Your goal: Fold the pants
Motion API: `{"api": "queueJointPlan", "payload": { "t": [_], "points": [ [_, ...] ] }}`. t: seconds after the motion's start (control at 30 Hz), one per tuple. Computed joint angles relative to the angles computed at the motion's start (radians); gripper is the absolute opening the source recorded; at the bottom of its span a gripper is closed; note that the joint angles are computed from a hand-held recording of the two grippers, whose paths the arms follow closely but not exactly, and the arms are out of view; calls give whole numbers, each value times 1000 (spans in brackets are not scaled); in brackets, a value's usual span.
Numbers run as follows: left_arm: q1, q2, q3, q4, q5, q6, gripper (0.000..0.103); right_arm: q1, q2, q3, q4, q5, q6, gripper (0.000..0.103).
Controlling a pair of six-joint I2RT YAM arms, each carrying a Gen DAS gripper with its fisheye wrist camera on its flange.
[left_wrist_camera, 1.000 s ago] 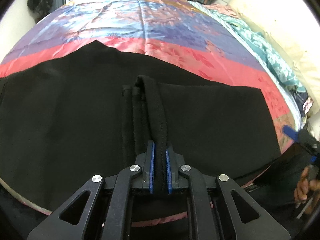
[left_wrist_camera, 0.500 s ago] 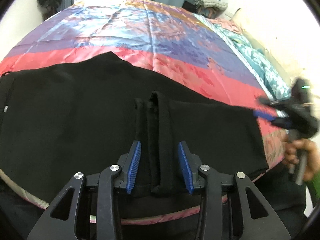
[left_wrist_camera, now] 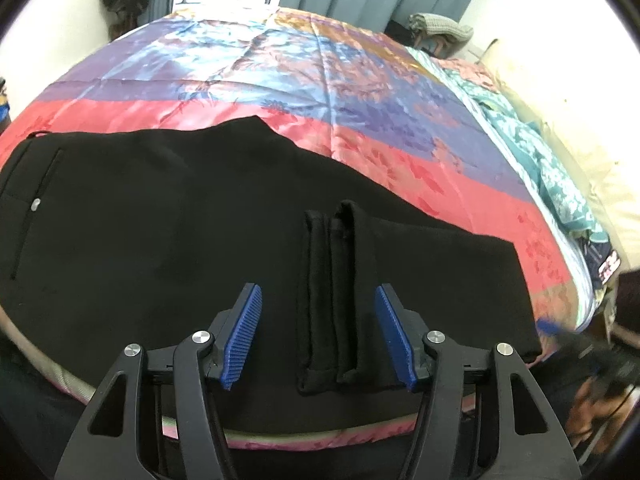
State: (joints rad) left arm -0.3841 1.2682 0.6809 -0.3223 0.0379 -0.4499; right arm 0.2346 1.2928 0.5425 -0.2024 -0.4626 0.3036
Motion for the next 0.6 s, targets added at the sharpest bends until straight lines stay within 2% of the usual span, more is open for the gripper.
{"api": "queueJointPlan", "payload": {
  "t": [0.07,0.2,0.3,0.37,0.6],
  "points": [
    [-5,-5,-1,-9,-5,1,62,20,77,-31,41,28,26,78],
    [11,-50,-23,-28,-33,7,64,57,-62,-70,36,99,25,78],
    [49,-56,-30,-22,-15,-8,64,67,-211,-107,18,191,28,78],
    [57,-58,-32,-18,-12,-17,64,63,-246,-119,12,242,28,78],
    [17,-55,-25,-20,-48,-9,64,-43,-258,-126,-13,225,49,78]
  ]
}}
